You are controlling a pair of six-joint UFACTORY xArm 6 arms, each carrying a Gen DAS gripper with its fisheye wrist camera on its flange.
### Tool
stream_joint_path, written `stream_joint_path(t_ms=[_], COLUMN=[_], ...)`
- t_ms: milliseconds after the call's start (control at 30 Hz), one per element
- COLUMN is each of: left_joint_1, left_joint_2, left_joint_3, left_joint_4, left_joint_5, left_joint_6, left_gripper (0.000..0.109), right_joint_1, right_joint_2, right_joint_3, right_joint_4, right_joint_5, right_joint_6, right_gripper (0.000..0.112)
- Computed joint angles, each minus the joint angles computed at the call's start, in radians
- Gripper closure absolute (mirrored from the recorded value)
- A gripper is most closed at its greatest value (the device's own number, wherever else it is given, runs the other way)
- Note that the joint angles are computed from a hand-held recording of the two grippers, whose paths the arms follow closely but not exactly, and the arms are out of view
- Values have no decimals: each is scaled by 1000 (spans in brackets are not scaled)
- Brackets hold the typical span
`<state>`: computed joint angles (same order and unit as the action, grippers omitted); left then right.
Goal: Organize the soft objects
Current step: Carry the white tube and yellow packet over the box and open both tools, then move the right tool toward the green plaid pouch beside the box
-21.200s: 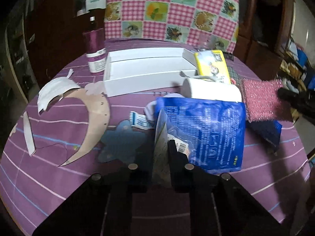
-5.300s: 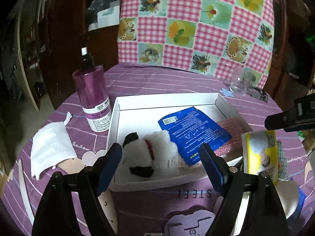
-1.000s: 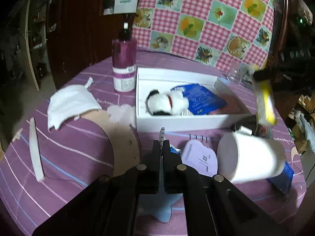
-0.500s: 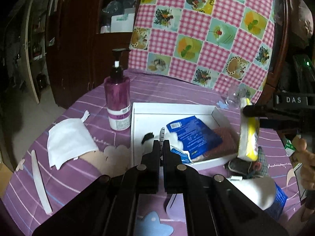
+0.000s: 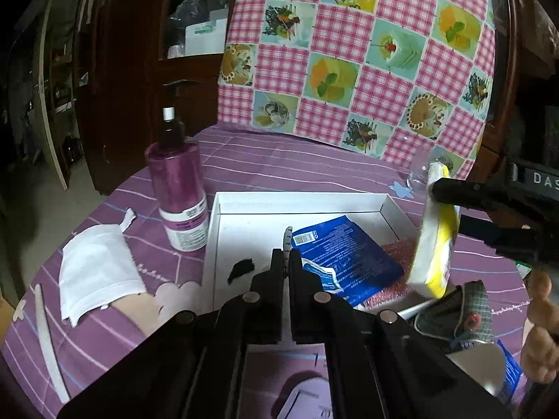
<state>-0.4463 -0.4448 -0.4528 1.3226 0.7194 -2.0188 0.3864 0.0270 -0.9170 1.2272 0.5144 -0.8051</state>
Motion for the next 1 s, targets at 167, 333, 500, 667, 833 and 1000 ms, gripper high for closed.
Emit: stream_joint_path(t_ms=[167,333,500,667,833,1000], left_joint_1=[46,75,77,-1,-69,-114], left_joint_2=[51,71,79,108,130,74], left_joint_3=[-9,6,13,-14,-27,-3], left_joint_4=[60,49,44,-43,-43,4], left_joint_5=[-66,-68,-59,86,179,203], left_joint_6=[-63,-79,-82,4,23,-30], left_gripper=[107,107,107,102,40,27], right_joint_1=[9,3,-53,0,72,84], right_joint_2=[48,144,199,123,115,92], right_joint_3=[-20,-63,-77,-46,-35,-2], right_joint_4=[187,314,402,365,0,-144], right_joint_5=[6,59,191,-26,-253,-281], right_joint_6=[-82,-35,-22,-55,78,120], right_gripper=[51,37,34,30,30,30])
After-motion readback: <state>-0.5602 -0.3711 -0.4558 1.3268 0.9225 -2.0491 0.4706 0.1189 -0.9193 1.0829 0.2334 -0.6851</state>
